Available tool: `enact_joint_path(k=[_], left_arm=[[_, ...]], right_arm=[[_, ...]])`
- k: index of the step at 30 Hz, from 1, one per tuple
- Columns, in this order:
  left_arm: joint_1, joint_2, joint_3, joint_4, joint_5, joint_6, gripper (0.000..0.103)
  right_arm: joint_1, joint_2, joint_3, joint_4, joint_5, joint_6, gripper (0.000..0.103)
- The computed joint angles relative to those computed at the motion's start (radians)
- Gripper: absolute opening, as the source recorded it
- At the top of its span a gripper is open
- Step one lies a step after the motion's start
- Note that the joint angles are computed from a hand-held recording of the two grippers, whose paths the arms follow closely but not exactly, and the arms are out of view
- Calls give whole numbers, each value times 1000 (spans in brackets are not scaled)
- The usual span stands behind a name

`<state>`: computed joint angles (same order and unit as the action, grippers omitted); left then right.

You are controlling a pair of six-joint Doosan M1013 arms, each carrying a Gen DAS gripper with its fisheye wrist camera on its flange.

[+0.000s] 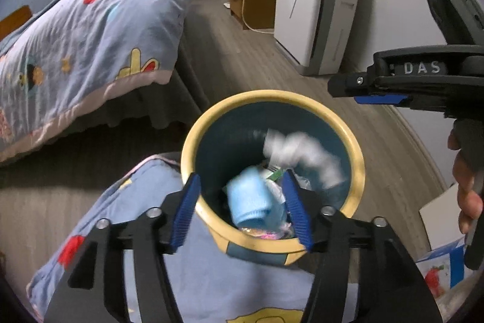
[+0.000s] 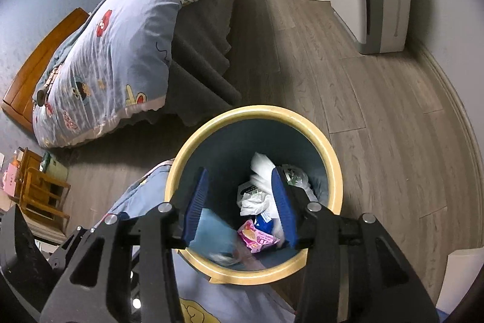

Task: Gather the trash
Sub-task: 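Carry the mask and tissue over the bin and open both grippers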

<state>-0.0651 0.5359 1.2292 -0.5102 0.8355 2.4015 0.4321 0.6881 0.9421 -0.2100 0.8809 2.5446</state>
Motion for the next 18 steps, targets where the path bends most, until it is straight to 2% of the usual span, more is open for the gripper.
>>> enact_joint_path(k=[1, 5, 6, 11, 13, 14, 16, 18], left_arm=[[1, -1, 3, -3, -8, -4, 74], [7, -4, 6, -18, -4, -19, 76], [9, -8, 11, -24, -6, -18, 78], [20, -30, 28, -41, -15, -4, 82], [28, -41, 34, -56, -16, 2, 84], [34, -49, 39, -64, -15, 3, 84], [48, -71, 55, -76, -22, 5, 91], [61, -92, 72, -86, -38, 13, 94]], right_arm=[[0, 2, -3, -1, 3, 0, 44], [0, 1, -4, 5, 0, 4, 44], [1, 2, -8, 4, 0, 2, 47], [13, 3, -27, -18, 3, 0, 63], [18, -2, -27, -35, -4, 11, 79], [22, -4, -27, -46, -8, 19, 82], [30, -10, -30, -73, -11, 38, 93], [40, -15, -37, -94, -9, 42, 95]])
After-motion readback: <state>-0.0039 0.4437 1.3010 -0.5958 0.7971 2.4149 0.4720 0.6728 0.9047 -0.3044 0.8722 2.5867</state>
